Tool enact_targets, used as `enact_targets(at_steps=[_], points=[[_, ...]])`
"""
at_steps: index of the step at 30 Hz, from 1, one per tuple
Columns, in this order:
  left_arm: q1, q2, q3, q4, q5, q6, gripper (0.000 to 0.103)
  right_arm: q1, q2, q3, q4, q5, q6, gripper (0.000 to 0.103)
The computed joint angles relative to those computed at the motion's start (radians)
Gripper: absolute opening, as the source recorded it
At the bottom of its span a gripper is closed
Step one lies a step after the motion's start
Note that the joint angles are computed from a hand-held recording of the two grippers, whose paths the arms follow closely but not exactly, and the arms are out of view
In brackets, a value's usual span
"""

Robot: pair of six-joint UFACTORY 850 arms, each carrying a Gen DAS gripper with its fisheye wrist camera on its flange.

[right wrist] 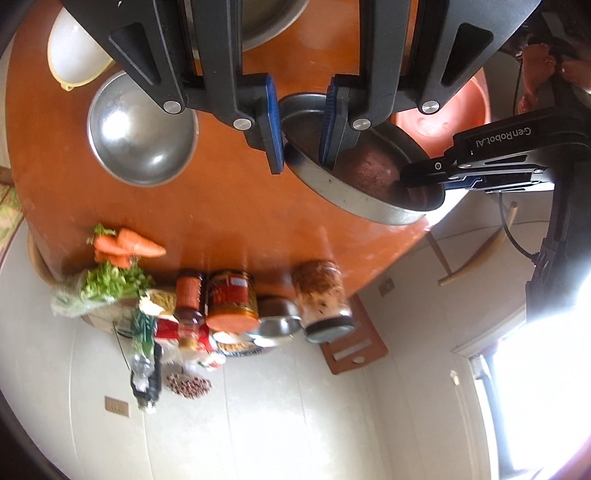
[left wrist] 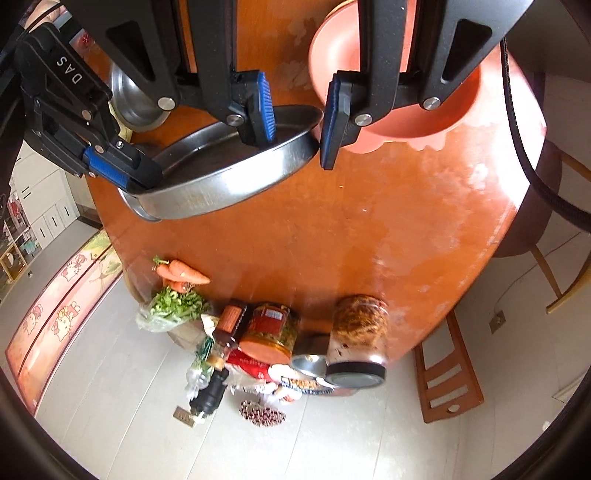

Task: Organize plates and bowls
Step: 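Lift the flat steel pan with both tools toward the orange bowl, then lower the flat steel pan onto the orange bear-face bowl with both tools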

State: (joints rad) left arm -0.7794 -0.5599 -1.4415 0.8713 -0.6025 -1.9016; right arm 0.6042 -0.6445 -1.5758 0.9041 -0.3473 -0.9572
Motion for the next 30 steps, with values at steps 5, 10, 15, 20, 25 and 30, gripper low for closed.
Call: enact_targets(at_steps=[5,10,15,20,25,30], points=[[-0.036,0.071,0.071,0.074,-0.064,-0.109,0.023,0.021,0.039,0.033,0.101,-0.005,-0.118,0.02],[-0.07,0.122,0.124,0.099,-0.131,-0.166,0.023,0.046,0.081,0.079,0.233,-0.005,-0.262,0.02],[-0.108,0.171,0.184,0.102,-0.187,-0.224,0.023,0.072,0.113,0.119,0.298,-0.012,-0.345,0.02],[-0.142,0.203,0.236,0.089,-0.227,-0.276,0.023,0.1,0.14,0.164,0.342,-0.014,-0.412,0.02],[-0.155,0.218,0.278,0.061,-0.227,-0.313,0.023,0.124,0.146,0.192,0.321,-0.018,-0.411,0.02],[-0.146,0.222,0.311,0.036,-0.191,-0.323,0.023,0.137,0.135,0.196,0.312,-0.028,-0.401,0.02]])
